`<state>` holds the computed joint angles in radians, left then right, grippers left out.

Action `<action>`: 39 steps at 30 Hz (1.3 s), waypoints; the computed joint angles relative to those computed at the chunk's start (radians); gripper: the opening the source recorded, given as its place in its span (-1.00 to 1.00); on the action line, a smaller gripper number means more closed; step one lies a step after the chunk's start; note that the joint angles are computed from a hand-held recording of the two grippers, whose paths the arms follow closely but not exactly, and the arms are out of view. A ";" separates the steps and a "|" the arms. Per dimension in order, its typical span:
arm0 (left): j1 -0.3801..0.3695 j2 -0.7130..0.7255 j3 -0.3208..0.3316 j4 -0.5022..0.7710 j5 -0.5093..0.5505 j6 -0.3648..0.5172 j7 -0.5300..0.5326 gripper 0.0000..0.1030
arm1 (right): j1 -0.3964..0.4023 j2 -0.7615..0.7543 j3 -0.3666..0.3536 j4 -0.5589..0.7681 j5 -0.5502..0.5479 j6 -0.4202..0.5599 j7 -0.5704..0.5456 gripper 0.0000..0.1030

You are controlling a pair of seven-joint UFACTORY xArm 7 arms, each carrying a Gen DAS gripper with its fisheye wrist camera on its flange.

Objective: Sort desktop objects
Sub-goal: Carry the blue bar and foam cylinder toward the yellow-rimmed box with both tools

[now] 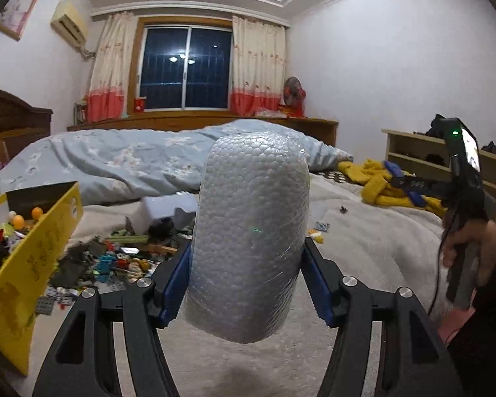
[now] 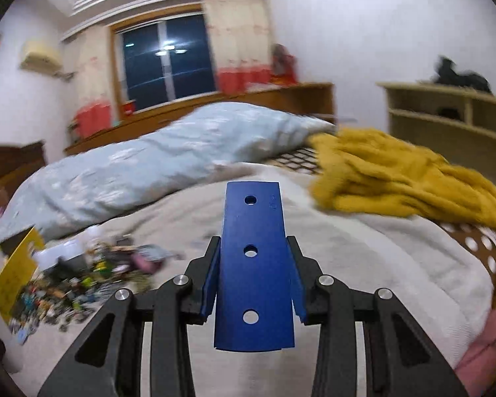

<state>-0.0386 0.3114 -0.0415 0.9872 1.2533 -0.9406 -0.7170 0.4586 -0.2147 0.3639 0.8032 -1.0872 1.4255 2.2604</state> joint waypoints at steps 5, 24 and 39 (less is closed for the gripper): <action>0.022 -0.014 0.012 0.005 -0.008 -0.005 -0.019 0.25 | 0.021 0.163 -0.028 0.162 -0.114 -0.089 -0.061 -0.30; 0.174 -0.052 0.072 -0.032 -0.149 0.041 0.075 0.25 | 0.285 0.652 -0.207 0.755 -0.345 -0.348 -0.325 -0.29; 0.243 -0.020 0.083 -0.005 -0.364 0.053 0.194 0.25 | 0.395 0.971 -0.368 1.205 -0.284 -0.563 -0.499 -0.29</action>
